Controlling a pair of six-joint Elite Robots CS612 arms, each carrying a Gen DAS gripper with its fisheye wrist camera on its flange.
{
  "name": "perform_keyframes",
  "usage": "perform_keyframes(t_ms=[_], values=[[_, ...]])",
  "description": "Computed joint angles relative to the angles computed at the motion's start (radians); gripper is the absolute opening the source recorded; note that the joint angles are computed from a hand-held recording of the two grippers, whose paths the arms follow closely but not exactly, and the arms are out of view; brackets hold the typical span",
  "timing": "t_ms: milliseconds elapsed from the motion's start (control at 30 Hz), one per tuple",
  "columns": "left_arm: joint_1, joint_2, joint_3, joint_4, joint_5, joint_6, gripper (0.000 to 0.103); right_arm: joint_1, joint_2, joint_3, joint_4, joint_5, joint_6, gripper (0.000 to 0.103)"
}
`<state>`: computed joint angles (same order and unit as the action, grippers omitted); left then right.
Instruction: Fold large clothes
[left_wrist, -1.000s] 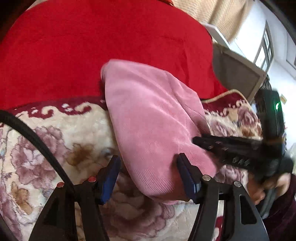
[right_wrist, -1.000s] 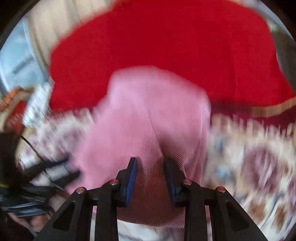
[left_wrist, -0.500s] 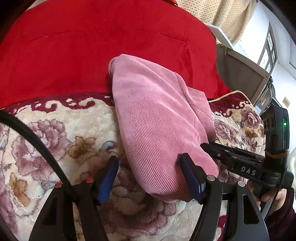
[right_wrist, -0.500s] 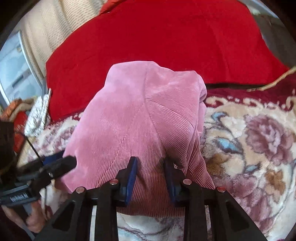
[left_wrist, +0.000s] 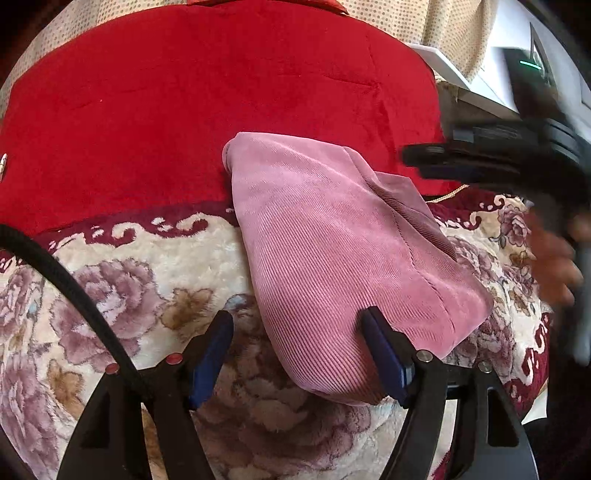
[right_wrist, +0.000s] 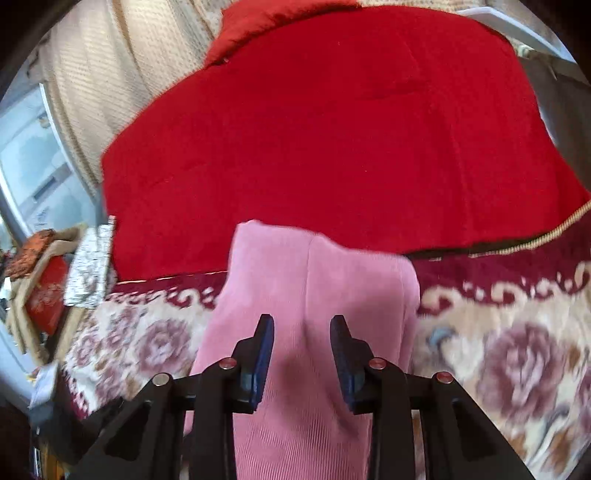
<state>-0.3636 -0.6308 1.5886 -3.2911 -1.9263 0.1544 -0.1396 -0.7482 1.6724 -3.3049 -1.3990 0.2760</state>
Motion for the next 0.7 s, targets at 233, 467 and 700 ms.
perform_keyframes(t_ms=[233, 467, 700], values=[[-0.003, 0.006, -0.005, -0.019, 0.0, 0.002, 0.076, -0.018, 0.147, -0.238, 0.383, 0.033, 0.062, 0.036], [0.001, 0.013, -0.012, -0.026, 0.009, -0.055, 0.086, -0.008, 0.068, -0.087, 0.171, -0.035, 0.068, 0.037], [-0.018, 0.005, 0.021, -0.122, 0.09, -0.045, 0.086, 0.022, -0.019, 0.093, -0.088, -0.062, 0.06, 0.061]])
